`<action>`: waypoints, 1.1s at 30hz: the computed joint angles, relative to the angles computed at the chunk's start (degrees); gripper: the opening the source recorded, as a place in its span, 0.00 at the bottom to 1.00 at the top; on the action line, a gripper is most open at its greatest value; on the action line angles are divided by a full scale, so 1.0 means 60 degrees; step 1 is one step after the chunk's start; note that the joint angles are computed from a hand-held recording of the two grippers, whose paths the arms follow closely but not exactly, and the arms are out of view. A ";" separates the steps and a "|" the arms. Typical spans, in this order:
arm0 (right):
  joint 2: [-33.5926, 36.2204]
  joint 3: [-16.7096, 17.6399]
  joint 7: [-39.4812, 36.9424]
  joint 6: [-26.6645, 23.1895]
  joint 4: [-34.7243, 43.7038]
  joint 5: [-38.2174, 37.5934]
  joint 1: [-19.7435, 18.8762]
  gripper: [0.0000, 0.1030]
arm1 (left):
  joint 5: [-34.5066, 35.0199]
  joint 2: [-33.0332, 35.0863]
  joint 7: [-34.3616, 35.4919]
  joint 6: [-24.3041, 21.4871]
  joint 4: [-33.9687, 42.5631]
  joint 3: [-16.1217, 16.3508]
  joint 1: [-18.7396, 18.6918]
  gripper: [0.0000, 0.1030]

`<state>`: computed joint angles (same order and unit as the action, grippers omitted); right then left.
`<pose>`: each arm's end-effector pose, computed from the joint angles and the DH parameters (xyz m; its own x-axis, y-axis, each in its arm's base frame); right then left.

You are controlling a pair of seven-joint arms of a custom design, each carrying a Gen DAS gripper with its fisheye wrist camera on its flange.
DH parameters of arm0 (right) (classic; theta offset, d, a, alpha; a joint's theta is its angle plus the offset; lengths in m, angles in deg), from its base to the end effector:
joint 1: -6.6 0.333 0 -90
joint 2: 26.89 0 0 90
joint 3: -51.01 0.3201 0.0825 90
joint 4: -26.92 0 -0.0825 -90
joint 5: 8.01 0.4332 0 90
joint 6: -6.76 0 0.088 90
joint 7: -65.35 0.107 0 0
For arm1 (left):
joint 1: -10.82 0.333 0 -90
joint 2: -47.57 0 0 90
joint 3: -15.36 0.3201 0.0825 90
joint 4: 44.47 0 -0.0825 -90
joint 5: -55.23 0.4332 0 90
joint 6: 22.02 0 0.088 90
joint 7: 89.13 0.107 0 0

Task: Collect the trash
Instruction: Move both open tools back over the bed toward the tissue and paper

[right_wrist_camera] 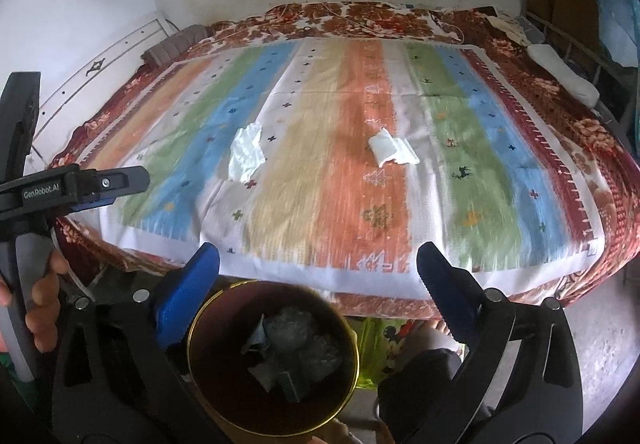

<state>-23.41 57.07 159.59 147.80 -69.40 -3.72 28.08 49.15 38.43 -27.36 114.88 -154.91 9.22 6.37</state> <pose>0.6033 0.3122 0.6328 0.3968 -0.9089 -0.1285 -0.7264 -0.2254 -0.6492 0.5945 -0.1163 0.6218 0.2418 -0.9049 0.3503 -0.7912 -0.3928 -0.4687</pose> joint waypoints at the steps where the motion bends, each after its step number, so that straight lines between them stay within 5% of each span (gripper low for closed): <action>1: 0.0129 -0.0007 -0.0017 -0.0076 0.0173 -0.0033 -0.0002 0.91 | 0.0015 -0.0015 -0.0029 0.0004 -0.0016 0.0008 0.0017 0.94; 11: 0.1500 -0.0189 -0.0240 -0.0507 0.1934 0.0084 -0.0039 0.91 | 0.0955 0.1224 -0.0241 -0.0589 0.1383 -0.0057 0.0341 0.94; 23: 0.2984 -0.0429 -0.0395 -0.0728 0.3616 0.0274 -0.0055 0.91 | 0.0339 0.2636 0.0312 -0.1143 0.2796 -0.0093 0.0751 0.94; 33: 0.3957 -0.0753 -0.0383 0.0154 0.4260 -0.0031 -0.0006 0.91 | -0.0095 0.3415 0.1010 -0.0814 0.3290 -0.0202 0.1075 0.93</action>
<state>0.33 52.56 157.29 148.72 -43.84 -3.91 28.04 48.57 58.92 -21.30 110.00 -135.17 8.01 12.83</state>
